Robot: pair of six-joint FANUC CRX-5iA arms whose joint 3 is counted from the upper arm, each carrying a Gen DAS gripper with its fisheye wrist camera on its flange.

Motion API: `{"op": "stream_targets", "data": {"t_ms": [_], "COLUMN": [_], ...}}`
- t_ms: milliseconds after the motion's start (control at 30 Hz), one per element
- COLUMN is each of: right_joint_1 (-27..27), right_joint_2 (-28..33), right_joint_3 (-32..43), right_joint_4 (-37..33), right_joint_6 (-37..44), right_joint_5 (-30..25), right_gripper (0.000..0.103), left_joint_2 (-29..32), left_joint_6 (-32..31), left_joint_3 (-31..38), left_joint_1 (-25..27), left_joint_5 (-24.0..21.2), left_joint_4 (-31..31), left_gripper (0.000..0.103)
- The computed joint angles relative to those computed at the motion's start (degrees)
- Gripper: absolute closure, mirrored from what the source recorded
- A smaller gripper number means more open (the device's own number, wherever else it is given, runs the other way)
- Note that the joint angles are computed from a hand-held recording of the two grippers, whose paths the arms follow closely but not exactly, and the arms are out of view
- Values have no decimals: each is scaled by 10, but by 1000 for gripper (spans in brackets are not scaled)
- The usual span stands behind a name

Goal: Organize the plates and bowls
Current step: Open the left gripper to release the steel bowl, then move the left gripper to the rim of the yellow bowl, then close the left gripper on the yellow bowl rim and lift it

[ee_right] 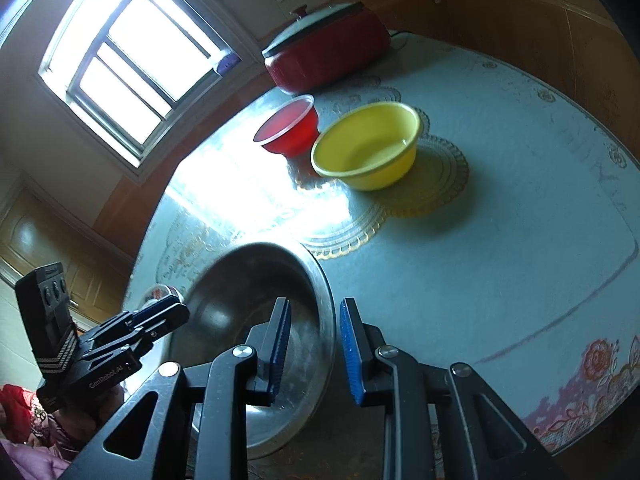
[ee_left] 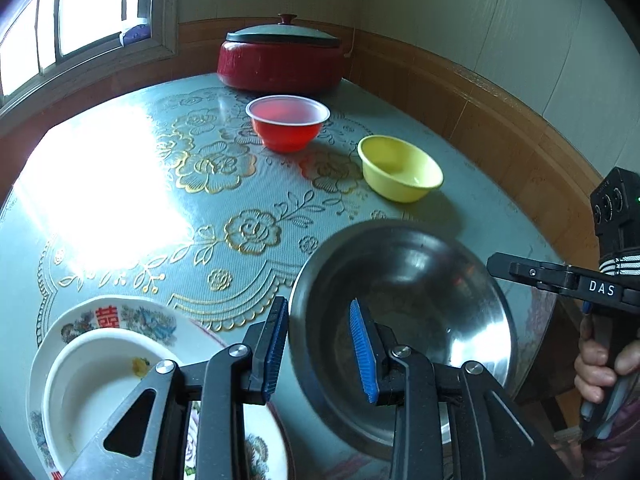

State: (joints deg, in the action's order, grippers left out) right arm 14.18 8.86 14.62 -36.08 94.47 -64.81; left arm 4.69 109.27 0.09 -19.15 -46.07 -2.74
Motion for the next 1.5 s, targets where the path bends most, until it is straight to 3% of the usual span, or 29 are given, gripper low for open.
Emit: {"op": "stream_targets", "data": {"t_ms": [267,367,433,500,700,1000,1300,1400,1433,1500], "right_joint_1": [-23,-34,-43,-47,-53,-58,-56,-54,-51,-47], "right_joint_2": [29,51,68,88,148,223,243,247,248,248], "right_joint_3": [46,72,93,117,182,265,291,291,291,288], "right_joint_4": [-14,-26,-35,-37,-28,-25,-14,-7,-1,0], "right_joint_6": [-13,-26,-34,-42,-80,-122,-129,-132,-134,-132], "right_joint_5": [11,11,5,-1,-15,-37,-44,-45,-44,-46], "right_gripper": [74,74,74,75,85,86,86,86,92,95], "left_joint_2": [61,87,101,120,182,264,327,345,351,354], "left_joint_6": [-5,-23,-25,-28,-41,-21,-4,-9,-13,-23], "left_joint_3": [83,108,121,141,205,309,395,416,422,418], "left_joint_1": [0,10,15,20,30,37,41,40,39,37], "left_joint_5": [-33,-35,-32,-36,-58,-95,-138,-146,-148,-140], "left_joint_4": [10,44,62,79,122,132,128,127,126,133], "left_gripper": [69,69,59,56,56,62,66,79,82,88]}}
